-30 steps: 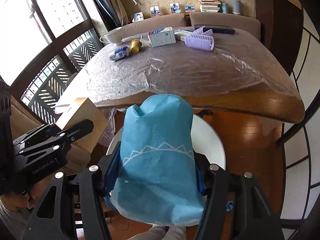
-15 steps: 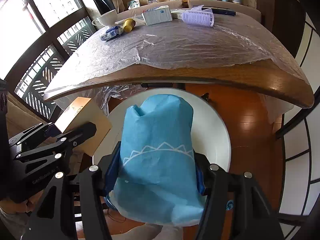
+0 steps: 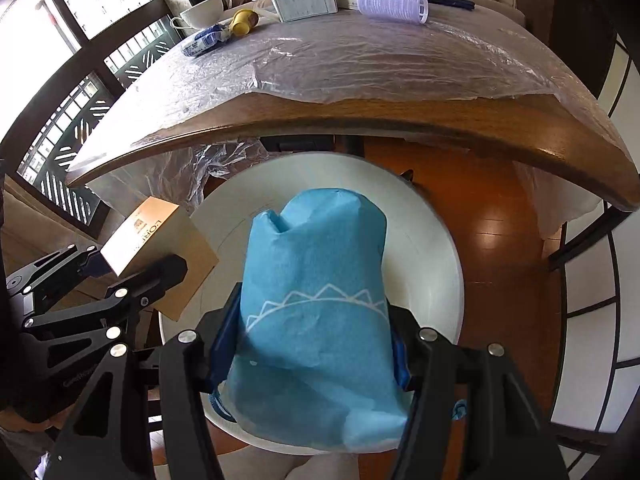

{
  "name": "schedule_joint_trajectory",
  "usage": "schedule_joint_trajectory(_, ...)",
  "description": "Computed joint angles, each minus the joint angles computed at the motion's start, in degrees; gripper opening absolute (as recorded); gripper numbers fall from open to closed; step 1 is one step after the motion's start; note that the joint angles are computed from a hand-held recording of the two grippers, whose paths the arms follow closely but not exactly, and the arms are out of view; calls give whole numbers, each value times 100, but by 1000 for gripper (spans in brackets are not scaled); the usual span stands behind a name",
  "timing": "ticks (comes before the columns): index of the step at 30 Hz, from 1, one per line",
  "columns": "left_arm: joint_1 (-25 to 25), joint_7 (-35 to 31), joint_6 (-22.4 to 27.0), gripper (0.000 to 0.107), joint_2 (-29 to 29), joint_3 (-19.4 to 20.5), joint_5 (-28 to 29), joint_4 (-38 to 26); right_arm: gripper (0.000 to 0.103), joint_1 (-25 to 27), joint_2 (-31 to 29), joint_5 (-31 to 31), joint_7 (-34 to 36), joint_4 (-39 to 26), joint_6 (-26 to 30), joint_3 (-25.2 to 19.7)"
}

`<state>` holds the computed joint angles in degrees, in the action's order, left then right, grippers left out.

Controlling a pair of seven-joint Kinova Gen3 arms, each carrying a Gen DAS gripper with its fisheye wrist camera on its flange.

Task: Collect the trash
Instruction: 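Carry the L'Oreal box and blue bag with both tools over the white bin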

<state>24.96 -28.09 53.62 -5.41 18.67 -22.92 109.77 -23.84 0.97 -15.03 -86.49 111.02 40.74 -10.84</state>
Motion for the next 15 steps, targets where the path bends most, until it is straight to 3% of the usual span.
schedule_joint_trajectory(15,55,-379,-63,50,274,-182,232,59,59,-98,320,268,-262,-106,16,-45)
